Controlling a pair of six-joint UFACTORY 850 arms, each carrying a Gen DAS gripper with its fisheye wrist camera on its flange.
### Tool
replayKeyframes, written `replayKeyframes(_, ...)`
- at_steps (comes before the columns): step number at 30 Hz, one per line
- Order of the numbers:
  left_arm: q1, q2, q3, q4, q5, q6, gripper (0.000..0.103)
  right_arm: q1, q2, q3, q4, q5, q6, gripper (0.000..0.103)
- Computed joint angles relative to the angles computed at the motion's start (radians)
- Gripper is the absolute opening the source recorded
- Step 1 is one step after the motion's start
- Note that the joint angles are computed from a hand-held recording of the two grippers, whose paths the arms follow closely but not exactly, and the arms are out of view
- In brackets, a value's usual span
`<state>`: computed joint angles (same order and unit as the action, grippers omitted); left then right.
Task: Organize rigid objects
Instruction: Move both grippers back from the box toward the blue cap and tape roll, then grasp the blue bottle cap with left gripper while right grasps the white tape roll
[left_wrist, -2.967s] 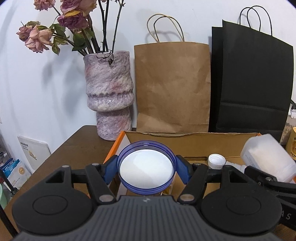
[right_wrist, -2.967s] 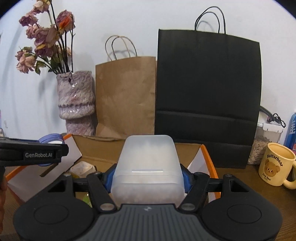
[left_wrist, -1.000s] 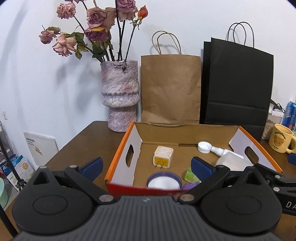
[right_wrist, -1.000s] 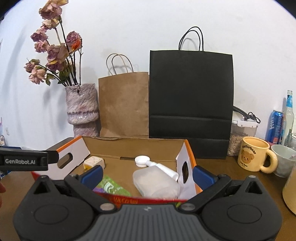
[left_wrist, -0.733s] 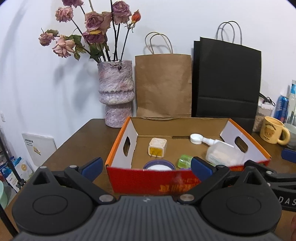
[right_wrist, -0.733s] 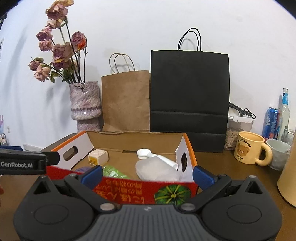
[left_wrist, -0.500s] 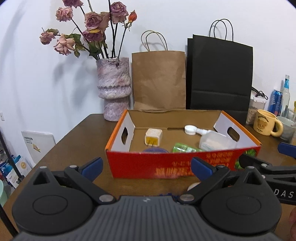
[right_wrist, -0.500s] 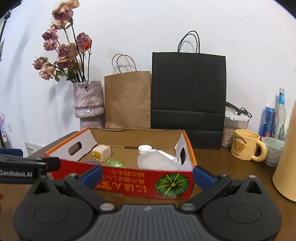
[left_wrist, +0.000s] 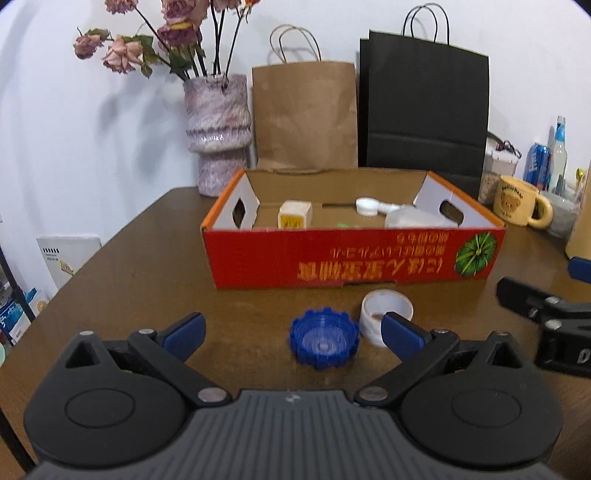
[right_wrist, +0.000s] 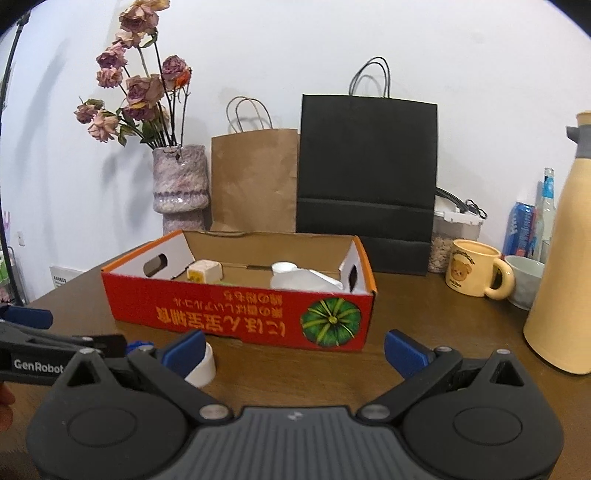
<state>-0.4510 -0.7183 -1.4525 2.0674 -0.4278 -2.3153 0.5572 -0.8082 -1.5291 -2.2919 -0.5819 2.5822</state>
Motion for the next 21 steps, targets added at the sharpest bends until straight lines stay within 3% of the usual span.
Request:
replayKeyframes(10, 0.000, -0.059, -0.072, -0.233, 0.037, 0.250, 0.103, -0.022, 0.040, 0.083, 0.016, -0.009, 0.040, 0.103)
replayKeyframes(21, 0.006, -0.138, -0.187, -0.482, 0.054, 0.514, 0.103, -0.026, 0.035, 0.082, 0.065, -0.006, 0.024, 0.103)
